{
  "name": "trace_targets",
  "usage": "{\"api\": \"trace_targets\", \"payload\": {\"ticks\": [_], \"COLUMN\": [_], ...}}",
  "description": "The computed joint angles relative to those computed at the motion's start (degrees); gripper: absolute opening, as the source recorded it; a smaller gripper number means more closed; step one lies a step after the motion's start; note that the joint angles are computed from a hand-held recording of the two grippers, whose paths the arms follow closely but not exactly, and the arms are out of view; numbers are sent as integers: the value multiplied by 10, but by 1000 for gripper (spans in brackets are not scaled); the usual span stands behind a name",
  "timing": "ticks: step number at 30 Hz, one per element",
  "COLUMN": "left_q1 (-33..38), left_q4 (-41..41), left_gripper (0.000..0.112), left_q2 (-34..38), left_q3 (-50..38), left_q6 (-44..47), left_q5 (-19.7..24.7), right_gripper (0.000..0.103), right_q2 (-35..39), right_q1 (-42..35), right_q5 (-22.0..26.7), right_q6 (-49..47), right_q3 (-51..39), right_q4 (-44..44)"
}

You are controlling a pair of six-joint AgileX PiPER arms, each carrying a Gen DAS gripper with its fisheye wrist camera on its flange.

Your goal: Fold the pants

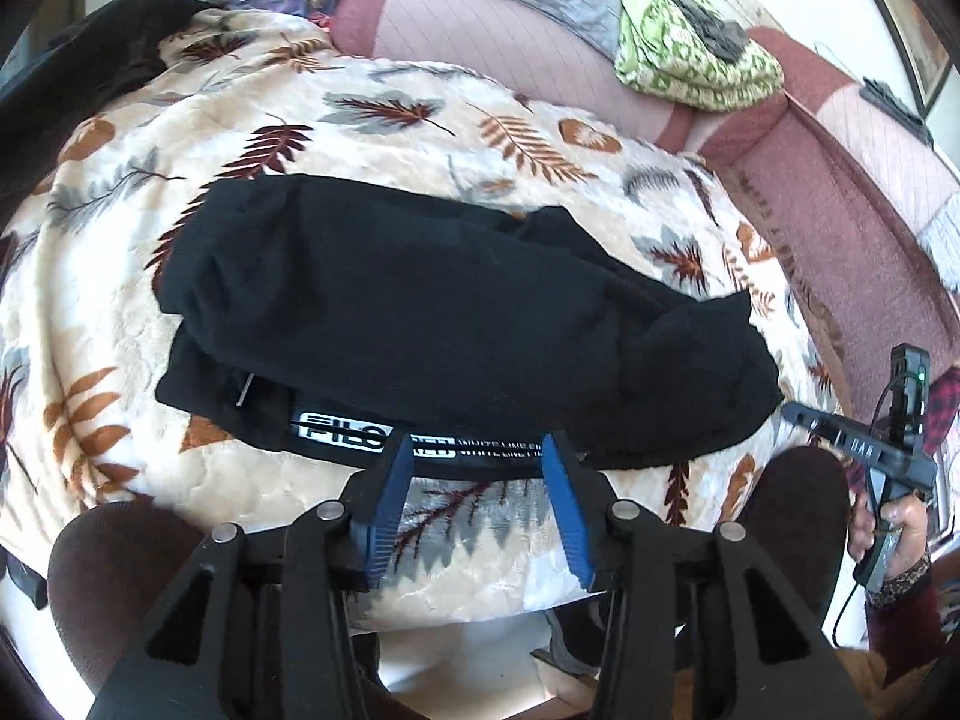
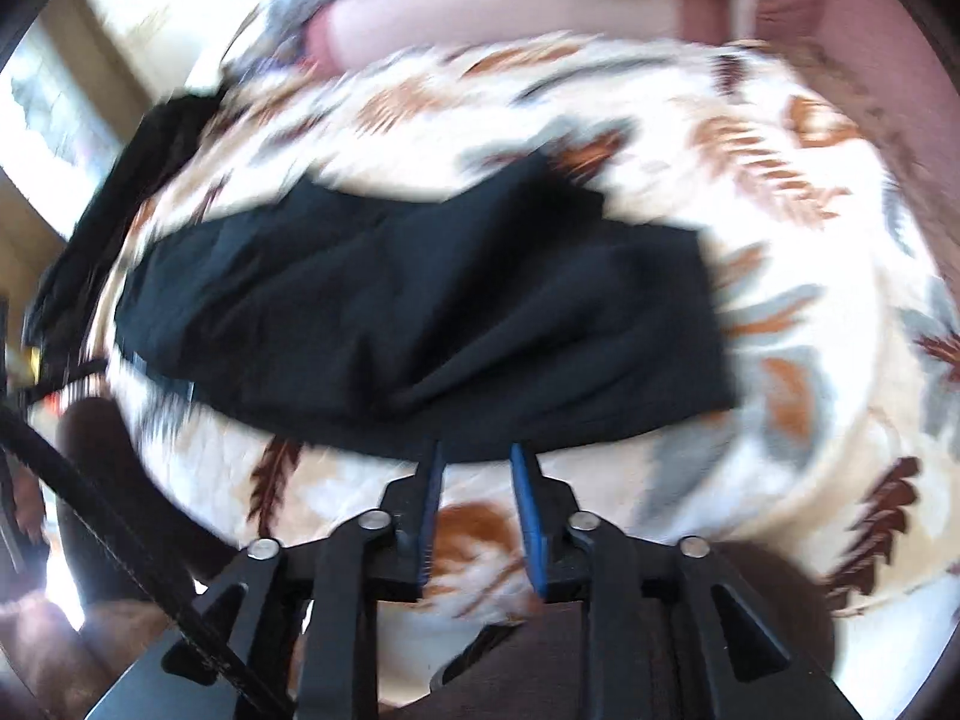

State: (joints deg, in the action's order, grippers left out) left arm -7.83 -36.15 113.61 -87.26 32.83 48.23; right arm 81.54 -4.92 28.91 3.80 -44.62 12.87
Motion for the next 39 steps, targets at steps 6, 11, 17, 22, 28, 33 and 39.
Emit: {"api": "trace_targets", "payload": {"ticks": [6, 11, 17, 22, 28, 33, 39], "left_q1": [-4, -11, 3, 3, -18, -16, -28], "left_q4": [-9, 17, 18, 11, 34, 31, 10], "left_gripper": [45, 51, 54, 55, 55, 61, 61], "left_q2": [5, 1, 27, 68, 81, 96, 135], "left_q3": [-16, -20, -59, -110, -117, -128, -154], "left_q6": [-25, -43, -65, -84, -101, -107, -94], "left_q5": [6, -1, 8, 31, 27, 27, -8], "right_gripper": [64, 58, 7, 7, 7, 26, 41], "right_q2": [77, 205, 134, 55, 108, 107, 38], "right_q1": [-55, -34, -38, -53, -71, -53, -36], "right_q5": [-4, 41, 17, 29, 50, 93, 134], "right_q6": [48, 92, 41, 111, 146, 226, 298], "right_q3": [-99, -216, -164, -105, -94, -101, -114], "right_q4": [-51, -120, -70, -135, -190, -288, -354]}}
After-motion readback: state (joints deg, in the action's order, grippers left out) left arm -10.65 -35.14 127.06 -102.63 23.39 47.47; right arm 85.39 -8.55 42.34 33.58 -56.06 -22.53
